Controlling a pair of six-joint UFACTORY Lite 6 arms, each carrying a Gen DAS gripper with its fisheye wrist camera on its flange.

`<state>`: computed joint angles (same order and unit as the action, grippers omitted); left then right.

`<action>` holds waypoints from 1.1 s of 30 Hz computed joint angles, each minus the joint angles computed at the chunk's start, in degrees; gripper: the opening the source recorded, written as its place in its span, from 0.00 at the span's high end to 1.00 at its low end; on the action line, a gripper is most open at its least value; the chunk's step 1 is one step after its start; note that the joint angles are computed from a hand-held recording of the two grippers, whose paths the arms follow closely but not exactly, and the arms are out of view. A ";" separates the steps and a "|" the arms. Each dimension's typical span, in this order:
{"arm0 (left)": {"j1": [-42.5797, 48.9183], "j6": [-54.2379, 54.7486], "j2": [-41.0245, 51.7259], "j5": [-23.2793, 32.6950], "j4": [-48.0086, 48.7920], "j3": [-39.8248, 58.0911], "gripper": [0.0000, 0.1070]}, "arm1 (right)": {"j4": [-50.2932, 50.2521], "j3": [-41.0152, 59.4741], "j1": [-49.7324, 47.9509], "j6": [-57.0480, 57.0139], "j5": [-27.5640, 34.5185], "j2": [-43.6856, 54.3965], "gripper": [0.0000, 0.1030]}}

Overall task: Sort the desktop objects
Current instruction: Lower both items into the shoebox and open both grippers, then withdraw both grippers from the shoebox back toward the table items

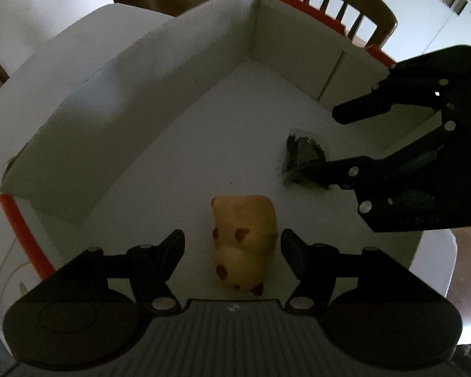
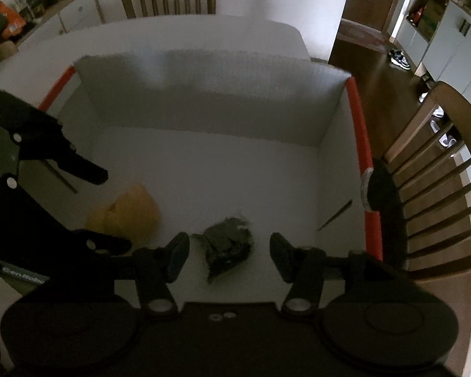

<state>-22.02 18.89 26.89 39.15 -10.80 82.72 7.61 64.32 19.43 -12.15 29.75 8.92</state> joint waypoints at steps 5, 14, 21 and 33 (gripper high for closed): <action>0.47 0.80 -4.47 -1.14 -1.84 -3.55 0.38 | 1.51 -1.54 -0.26 -1.78 -0.40 -2.63 0.42; 0.37 1.52 -15.27 -4.28 -5.67 -12.16 0.38 | 2.86 -4.41 0.40 -2.29 0.12 -9.64 0.37; -0.87 -3.04 -25.75 -5.24 -4.92 -19.52 0.38 | -4.02 -5.83 3.81 5.21 -0.07 -15.64 0.37; -4.43 -17.37 -43.64 -7.57 4.73 -31.92 0.38 | -11.18 -11.66 9.02 16.47 -0.50 -25.65 0.24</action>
<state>-26.46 1.52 -16.75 31.58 -6.08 50.80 -3.57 52.65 28.45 4.32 29.25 -16.73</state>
